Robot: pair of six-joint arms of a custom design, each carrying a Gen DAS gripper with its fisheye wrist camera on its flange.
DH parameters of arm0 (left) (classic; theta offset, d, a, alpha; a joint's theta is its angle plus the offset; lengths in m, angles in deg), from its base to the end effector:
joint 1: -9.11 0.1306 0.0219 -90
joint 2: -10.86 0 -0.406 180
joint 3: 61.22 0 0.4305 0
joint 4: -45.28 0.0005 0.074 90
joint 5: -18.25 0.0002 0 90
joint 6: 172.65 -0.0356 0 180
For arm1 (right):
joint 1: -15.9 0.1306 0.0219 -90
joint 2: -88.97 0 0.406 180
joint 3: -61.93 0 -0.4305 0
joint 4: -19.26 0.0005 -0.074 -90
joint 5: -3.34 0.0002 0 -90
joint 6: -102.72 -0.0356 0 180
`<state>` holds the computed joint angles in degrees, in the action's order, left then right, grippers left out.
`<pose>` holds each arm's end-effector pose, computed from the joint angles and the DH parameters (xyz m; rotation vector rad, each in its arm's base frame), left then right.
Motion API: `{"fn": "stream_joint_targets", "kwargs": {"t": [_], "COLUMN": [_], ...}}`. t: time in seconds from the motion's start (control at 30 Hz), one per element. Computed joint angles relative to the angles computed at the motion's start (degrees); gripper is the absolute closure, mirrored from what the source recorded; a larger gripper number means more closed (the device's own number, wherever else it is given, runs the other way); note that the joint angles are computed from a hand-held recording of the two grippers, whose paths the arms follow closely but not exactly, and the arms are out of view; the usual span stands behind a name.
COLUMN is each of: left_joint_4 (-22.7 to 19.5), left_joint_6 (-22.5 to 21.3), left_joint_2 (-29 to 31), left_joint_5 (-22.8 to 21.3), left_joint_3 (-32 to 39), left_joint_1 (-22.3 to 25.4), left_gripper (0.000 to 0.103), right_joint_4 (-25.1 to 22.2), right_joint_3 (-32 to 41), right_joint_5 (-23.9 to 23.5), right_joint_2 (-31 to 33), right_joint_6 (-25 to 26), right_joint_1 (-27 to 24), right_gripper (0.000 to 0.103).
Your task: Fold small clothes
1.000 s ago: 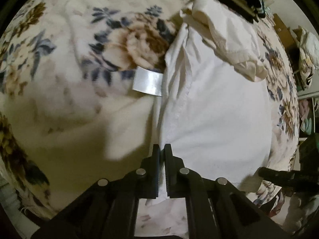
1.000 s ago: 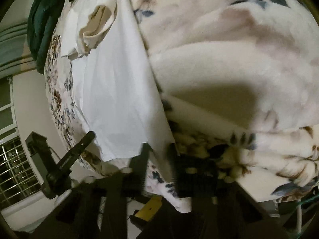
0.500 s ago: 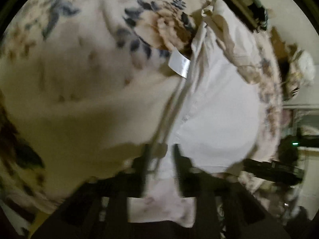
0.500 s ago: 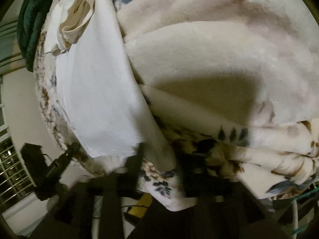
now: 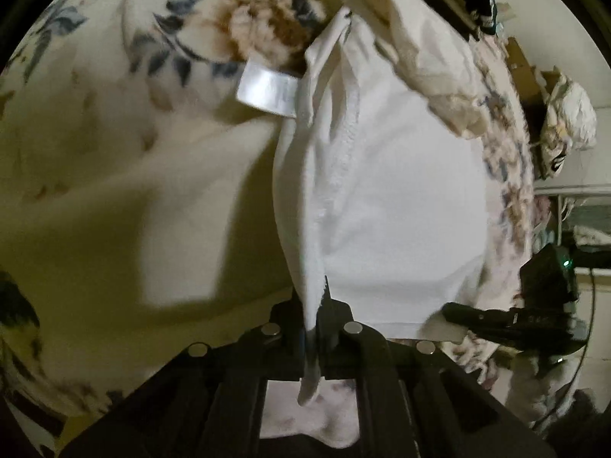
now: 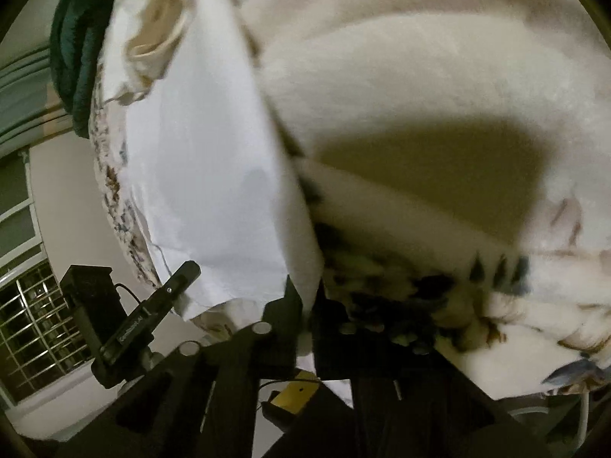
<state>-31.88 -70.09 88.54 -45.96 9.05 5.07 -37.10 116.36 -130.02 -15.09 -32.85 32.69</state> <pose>0.3700 -0.0422 0.3661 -0.1925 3.0270 -0.7078 0.3230 0.1225 0.2689 -0.5651 -2.6650 -1.0754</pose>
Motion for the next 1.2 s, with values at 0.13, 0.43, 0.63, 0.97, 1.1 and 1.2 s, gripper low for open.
{"fn": "stream_joint_targets", "kwargs": {"t": [0.13,0.43,0.63,0.97,1.1,1.2], "left_joint_4": [-1.8,8.6,16.4,17.5,14.5,10.3], "left_joint_6": [2.4,11.4,15.9,17.8,11.4,3.3], "left_joint_2": [0.3,10.0,23.0,34.1,33.2,34.1], "left_joint_5": [4.5,11.5,13.7,14.6,7.9,3.7], "left_joint_3": [3.0,16.8,28.2,39.8,39.4,40.2], "left_joint_1": [2.4,2.7,0.9,3.4,3.2,1.3], "left_gripper": [0.100,0.100,0.098,0.061,0.054,0.054], "right_joint_4": [1.2,9.6,13.9,20.1,14.3,10.6], "right_joint_3": [0.8,9.4,21.3,31.9,33.6,31.9], "right_joint_5": [-3.3,-6.9,-1.8,3.2,6.9,8.2], "right_joint_2": [-2.6,0.6,12.4,24.1,23.9,22.9], "right_joint_6": [-2.8,-7.9,-7.0,-10.9,-3.4,2.4], "right_joint_1": [-1.1,-8.9,-12.2,-15.5,-15.2,-14.5], "right_gripper": [0.101,0.101,0.101,0.063,0.048,0.044]}}
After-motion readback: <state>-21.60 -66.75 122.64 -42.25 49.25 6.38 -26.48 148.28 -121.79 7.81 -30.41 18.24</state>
